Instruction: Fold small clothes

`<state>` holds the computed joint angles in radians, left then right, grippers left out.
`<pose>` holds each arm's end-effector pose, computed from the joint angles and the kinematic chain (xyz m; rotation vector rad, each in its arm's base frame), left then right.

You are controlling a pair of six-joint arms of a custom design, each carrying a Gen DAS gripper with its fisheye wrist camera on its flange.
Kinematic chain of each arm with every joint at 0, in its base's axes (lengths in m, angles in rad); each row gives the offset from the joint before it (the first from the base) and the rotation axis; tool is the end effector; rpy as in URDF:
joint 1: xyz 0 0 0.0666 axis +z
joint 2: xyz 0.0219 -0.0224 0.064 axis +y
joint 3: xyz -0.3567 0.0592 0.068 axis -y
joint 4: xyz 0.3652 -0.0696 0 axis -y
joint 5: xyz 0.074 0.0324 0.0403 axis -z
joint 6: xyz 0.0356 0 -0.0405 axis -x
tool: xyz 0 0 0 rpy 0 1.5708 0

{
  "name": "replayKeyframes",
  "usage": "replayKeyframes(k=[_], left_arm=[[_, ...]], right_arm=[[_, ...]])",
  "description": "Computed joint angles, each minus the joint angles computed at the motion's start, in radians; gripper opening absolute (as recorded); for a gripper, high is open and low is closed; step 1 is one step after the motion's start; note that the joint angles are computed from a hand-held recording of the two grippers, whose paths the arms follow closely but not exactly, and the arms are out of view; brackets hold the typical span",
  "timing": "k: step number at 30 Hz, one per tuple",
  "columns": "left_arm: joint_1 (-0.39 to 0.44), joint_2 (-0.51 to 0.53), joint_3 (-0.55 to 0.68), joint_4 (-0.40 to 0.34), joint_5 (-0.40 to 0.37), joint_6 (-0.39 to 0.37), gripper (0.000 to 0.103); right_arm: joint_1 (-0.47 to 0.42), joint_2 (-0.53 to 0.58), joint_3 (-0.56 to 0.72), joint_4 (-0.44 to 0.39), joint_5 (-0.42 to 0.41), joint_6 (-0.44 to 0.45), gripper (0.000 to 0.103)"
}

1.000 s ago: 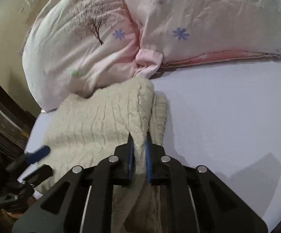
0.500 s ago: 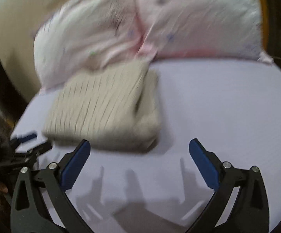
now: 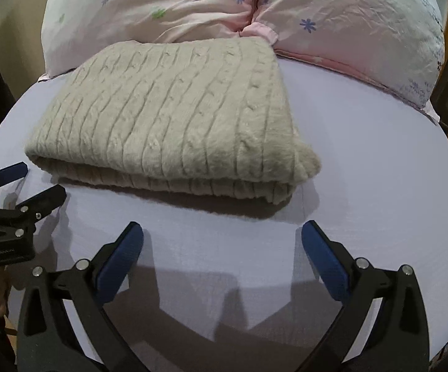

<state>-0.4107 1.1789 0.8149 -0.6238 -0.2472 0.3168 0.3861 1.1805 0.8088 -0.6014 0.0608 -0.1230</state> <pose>0.3236 -0.1319 0.2655 0.0244 2.5140 0.0235 0.3260 0.1297 0.2630 -0.3103 2.5268 0.1226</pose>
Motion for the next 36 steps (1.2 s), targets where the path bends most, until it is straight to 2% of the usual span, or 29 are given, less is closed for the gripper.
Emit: replayKeyframes(k=[36], left_arm=[[-0.001, -0.002, 0.009, -0.012, 0.0, 0.001, 0.102]], right_arm=[[0.004, -0.001, -0.002, 0.0, 0.005, -0.005, 0.101]])
